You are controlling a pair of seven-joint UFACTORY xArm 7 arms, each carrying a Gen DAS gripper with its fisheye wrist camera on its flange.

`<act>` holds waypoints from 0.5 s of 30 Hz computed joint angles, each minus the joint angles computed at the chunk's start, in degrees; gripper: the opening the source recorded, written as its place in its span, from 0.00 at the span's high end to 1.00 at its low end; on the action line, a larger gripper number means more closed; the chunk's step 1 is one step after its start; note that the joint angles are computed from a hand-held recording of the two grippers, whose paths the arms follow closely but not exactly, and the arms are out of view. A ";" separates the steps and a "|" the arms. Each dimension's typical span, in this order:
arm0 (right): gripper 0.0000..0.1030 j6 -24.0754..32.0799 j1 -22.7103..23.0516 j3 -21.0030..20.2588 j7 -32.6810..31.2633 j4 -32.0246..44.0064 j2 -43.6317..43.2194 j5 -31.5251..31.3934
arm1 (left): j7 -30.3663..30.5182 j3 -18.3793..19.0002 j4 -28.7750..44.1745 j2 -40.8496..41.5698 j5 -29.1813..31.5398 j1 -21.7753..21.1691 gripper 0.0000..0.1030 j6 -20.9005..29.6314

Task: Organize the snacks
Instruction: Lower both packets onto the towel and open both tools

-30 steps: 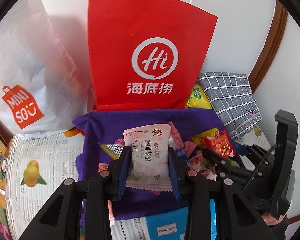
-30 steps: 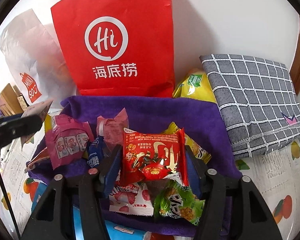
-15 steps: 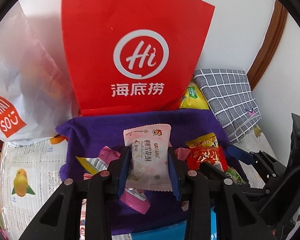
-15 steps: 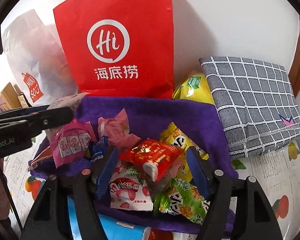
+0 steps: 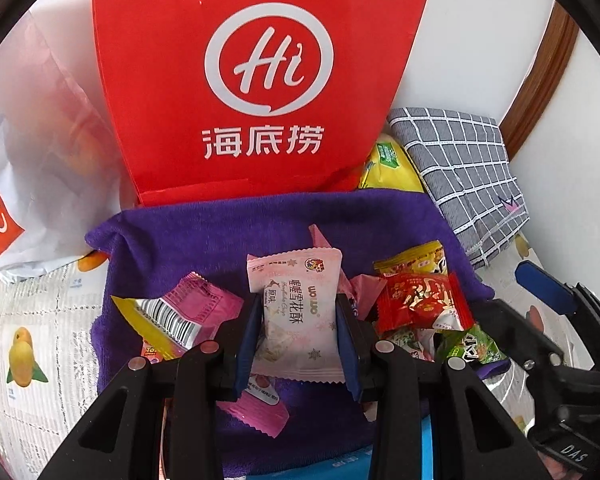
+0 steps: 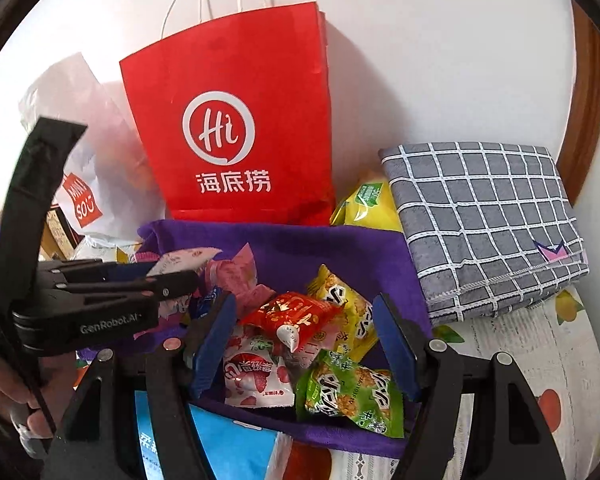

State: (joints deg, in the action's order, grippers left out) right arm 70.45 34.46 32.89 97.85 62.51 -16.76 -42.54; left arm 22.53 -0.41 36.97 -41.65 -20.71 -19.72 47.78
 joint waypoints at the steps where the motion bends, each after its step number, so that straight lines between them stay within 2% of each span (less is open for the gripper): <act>1: 0.33 0.01 0.01 -0.07 0.10 -0.08 -0.19 0.10 | -0.12 -0.01 -0.04 0.09 0.02 0.03 0.66 0.07; 15: 0.33 0.53 0.31 -0.49 0.14 -0.47 0.20 0.99 | -0.87 -0.33 0.35 0.83 0.56 0.38 0.65 0.91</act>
